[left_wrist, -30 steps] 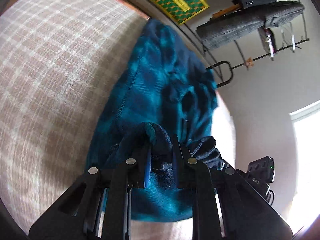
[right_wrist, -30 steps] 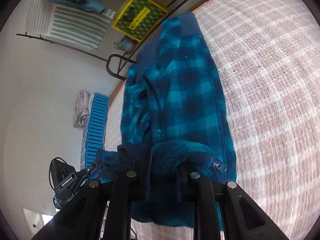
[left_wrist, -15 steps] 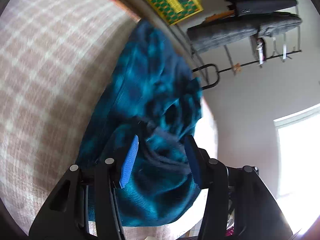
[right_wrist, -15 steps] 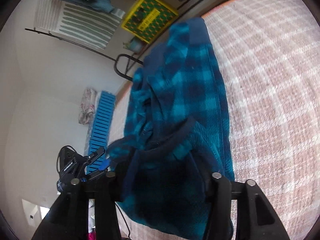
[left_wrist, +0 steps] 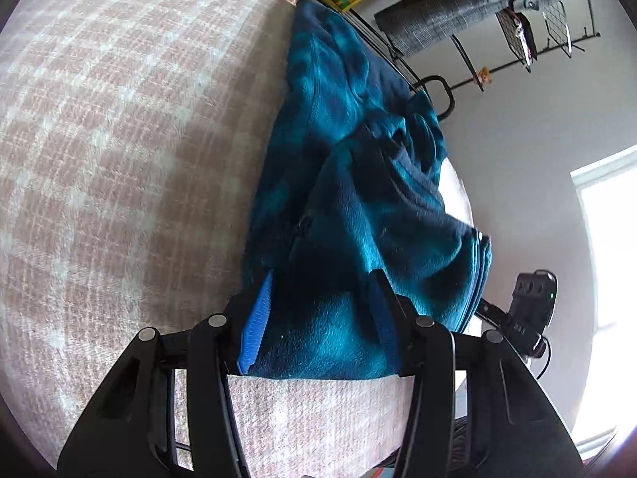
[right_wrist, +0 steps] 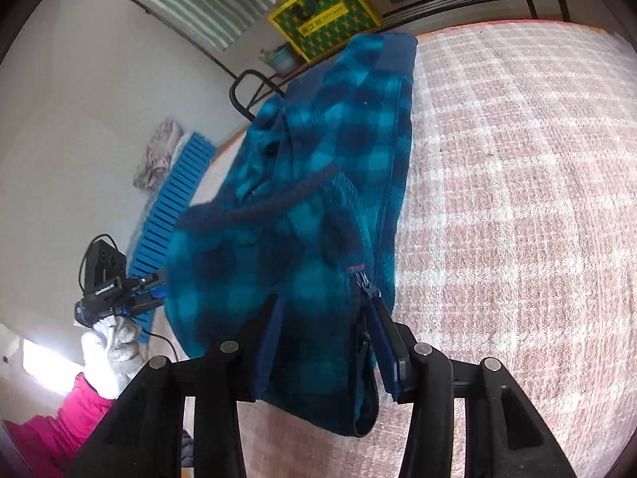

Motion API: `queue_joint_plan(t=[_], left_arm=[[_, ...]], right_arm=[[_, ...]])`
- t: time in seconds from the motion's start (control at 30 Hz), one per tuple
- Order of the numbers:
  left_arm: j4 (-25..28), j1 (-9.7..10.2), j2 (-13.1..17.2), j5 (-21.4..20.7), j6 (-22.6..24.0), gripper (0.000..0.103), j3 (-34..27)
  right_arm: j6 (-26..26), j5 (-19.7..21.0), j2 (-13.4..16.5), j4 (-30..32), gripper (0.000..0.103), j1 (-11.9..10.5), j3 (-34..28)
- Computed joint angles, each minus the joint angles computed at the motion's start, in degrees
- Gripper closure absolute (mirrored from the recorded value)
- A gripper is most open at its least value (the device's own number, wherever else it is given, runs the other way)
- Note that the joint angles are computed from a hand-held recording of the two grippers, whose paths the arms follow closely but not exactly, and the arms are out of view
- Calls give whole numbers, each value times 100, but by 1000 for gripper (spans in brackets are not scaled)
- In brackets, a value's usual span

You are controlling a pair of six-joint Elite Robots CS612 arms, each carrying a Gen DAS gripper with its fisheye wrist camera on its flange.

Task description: Fold large clothes

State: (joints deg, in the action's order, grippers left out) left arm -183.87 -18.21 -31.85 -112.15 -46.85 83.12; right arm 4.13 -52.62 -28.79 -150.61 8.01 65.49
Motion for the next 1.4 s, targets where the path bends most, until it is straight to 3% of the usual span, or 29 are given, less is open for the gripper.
queue_joint_plan(t=[0.13, 0.2, 0.33, 0.4, 0.47, 0.53, 0.63, 0.7, 0.77, 0.9, 0.97, 1.07, 1.2, 1.27, 1.3, 1.4], left_arm=[[164, -61, -25, 159, 233, 87, -29], [0, -73, -65, 283, 77, 90, 48], [309, -134, -127, 752, 118, 90, 101], [364, -145, -133, 779, 131, 84, 98], [530, -195, -224, 1082, 236, 73, 122], [336, -234, -331, 1400, 227, 73, 231], [-92, -263, -424, 1432, 305, 72, 327], [-163, -306, -465, 1481, 428, 73, 347], [-251, -334, -470, 1394, 412, 73, 382], [-252, -345, -462, 1178, 323, 73, 476], [-196, -356, -454, 1192, 286, 73, 495], [-87, -364, -439, 1100, 365, 73, 504], [-35, -369, -435, 1056, 421, 73, 503], [14, -384, -440, 1144, 466, 73, 502], [38, -379, -432, 1121, 469, 73, 495], [63, -371, -407, 1128, 460, 73, 475]], right_arm=[[-10, -200, -11, -35, 83, 47, 0], [15, -303, -54, -192, 92, 61, 62], [30, -830, -44, -106, 94, 119, 22], [-6, -831, -17, 3, 90, 123, -20], [60, -1053, -94, -197, 73, 139, 59], [42, -1148, -208, -641, 73, 138, 208], [-195, -908, -324, -1044, 72, 169, 278], [-562, -691, -324, -1047, 58, 244, 144], [-1226, -464, -254, -769, 47, 369, -162], [-2563, -468, 97, 657, 48, 658, -1192], [-3163, -771, 409, 1466, 48, 812, -1893], [-3577, -1082, 903, 2588, 48, 937, -2913], [-3886, -1432, 1414, 3395, 48, 1045, -3919], [-3988, -1577, 1601, 3703, 56, 1079, -4276], [-4027, -1652, 1700, 3838, 70, 1091, -4467], [-4142, -1876, 1651, 3708, 92, 1127, -4378]])
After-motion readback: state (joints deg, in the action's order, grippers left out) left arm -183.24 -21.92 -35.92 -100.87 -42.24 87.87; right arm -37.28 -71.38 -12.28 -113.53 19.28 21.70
